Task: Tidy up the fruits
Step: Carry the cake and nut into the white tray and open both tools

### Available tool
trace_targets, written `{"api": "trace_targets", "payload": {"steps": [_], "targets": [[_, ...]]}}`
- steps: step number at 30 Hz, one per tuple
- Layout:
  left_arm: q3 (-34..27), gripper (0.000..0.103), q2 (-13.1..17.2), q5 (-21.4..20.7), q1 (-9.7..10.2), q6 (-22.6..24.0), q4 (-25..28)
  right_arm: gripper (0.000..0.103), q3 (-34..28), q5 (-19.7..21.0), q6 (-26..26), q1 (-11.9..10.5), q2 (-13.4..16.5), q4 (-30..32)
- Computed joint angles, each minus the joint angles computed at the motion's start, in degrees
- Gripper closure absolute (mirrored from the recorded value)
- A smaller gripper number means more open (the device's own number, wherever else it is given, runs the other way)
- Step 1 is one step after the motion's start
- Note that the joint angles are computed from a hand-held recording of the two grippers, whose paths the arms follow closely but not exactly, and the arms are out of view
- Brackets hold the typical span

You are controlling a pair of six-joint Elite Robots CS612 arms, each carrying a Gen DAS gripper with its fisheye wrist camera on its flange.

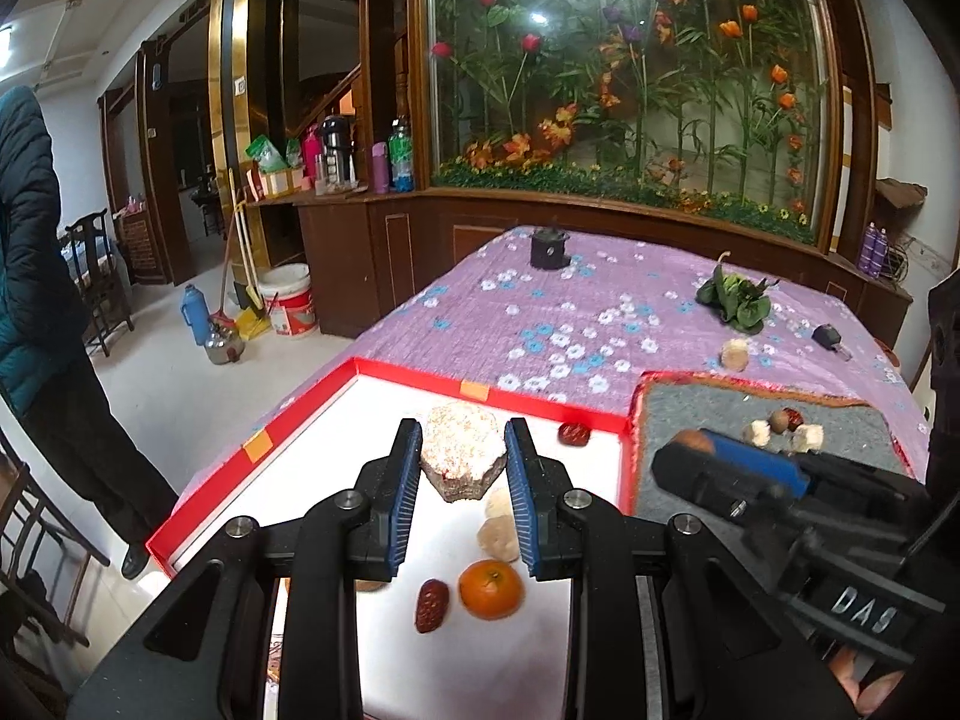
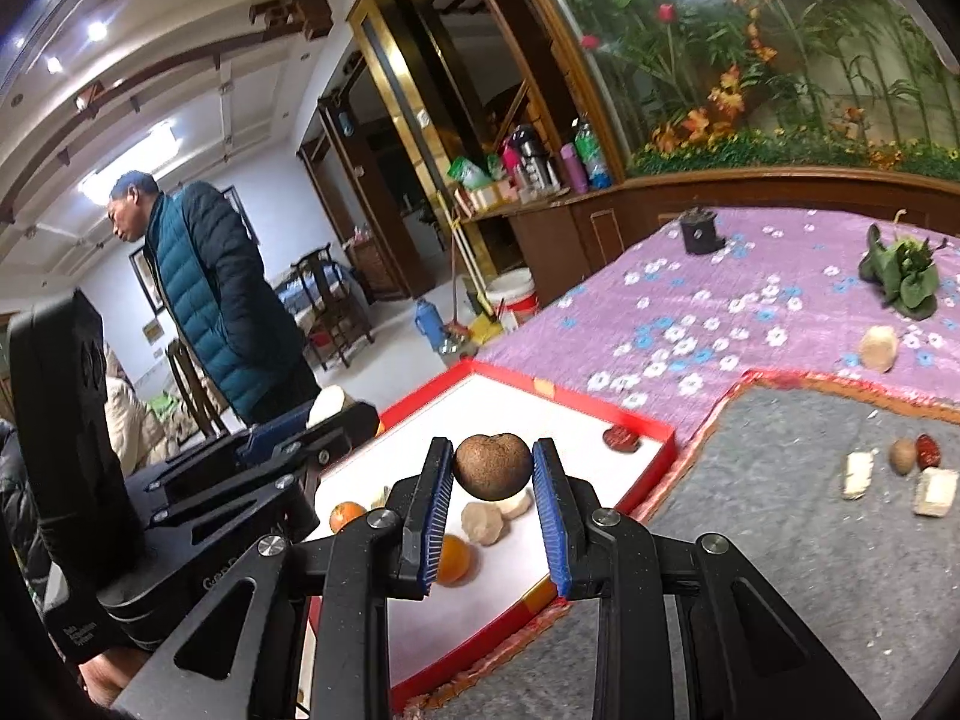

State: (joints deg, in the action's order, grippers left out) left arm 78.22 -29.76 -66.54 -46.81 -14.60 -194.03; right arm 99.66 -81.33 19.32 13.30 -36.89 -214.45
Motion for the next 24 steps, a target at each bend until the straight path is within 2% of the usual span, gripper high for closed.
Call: {"api": "trace_targets", "payload": {"steps": [7,10,17,24], "targets": [[-1.4,0.077,1.4,-0.9,1.59,-3.3,7.2,0.076,-3.6,2.2,0.6,0.4,2.1,9.2],[-2.3,0.077,2.0,-1.8,2.30,-5.1,10.7,0.076,-4.8,2.9,0.6,0.5,2.9,11.3],[-2.7,0.077,2.7,-1.7,2.76,-4.9,10.9,0.076,-6.5,3.5,0.3,0.8,4.5,10.9],[-4.3,0.077,3.2,-0.6,2.84,-4.1,12.5,0.075,-7.0,4.0,0.4,0.7,4.7,12.1]]}}
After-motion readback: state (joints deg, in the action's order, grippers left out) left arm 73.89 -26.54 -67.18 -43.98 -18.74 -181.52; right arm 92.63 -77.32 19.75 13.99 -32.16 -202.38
